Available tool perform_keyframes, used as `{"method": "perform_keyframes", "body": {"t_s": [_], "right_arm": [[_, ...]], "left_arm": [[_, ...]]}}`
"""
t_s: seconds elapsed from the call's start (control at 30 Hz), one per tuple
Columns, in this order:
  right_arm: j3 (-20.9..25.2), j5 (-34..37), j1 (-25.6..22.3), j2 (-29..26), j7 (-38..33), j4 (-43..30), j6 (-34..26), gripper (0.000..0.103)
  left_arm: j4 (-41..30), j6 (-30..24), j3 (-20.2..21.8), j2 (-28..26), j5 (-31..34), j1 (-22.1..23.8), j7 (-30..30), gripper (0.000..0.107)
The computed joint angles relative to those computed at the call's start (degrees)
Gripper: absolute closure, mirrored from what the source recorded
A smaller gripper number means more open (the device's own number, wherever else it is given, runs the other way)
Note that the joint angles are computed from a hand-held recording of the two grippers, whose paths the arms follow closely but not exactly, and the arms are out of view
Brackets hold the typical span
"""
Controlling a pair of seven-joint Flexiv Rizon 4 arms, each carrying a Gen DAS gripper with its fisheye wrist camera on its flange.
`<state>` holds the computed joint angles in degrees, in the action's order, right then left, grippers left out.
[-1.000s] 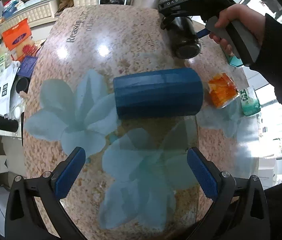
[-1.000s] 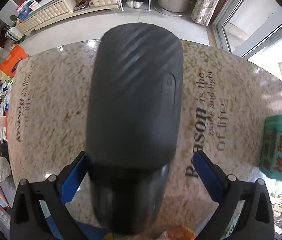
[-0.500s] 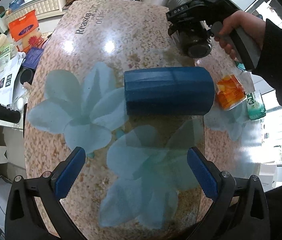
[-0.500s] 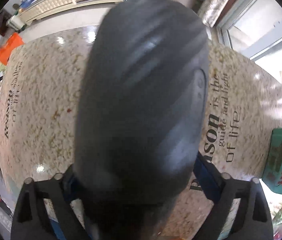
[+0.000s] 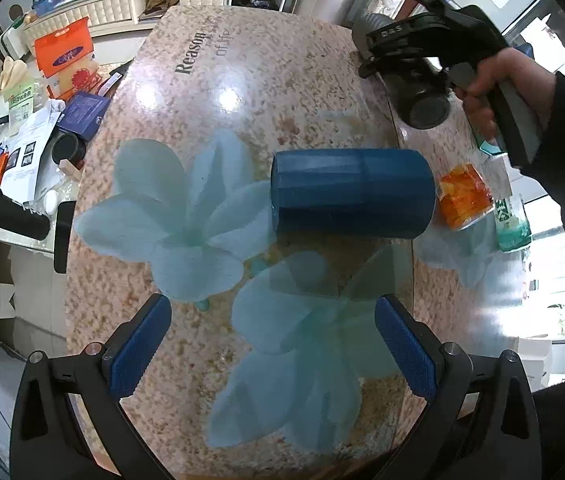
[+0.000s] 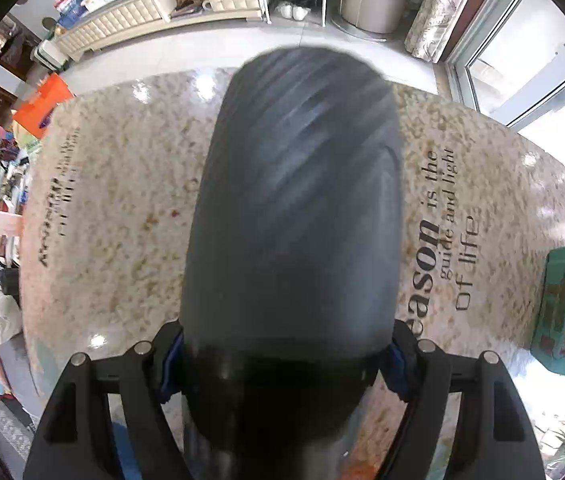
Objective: Flip cup upright
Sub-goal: 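Lift the black tumbler with the right gripper toward the left gripper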
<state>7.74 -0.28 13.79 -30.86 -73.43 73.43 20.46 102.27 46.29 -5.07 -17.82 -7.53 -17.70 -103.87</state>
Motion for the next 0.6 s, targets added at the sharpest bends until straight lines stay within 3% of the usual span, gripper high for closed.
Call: {"method": "perform_keyframes", "body": {"t_s": [0.33, 0.6], "right_arm": [[1.67, 4.58, -3.53, 11.78, -0.06, 7.08, 1.29, 0.029], [0.42, 7.05, -4.0, 23.57, 0.54, 18.14, 5.62, 0.029]], "left_arm": [[-1.25, 0.65, -0.48, 0.63, -0.42, 0.41, 3.5, 0.005], [-0.95, 2.28, -1.06, 1.72, -2.08, 0.51, 7.46, 0.005]]}}
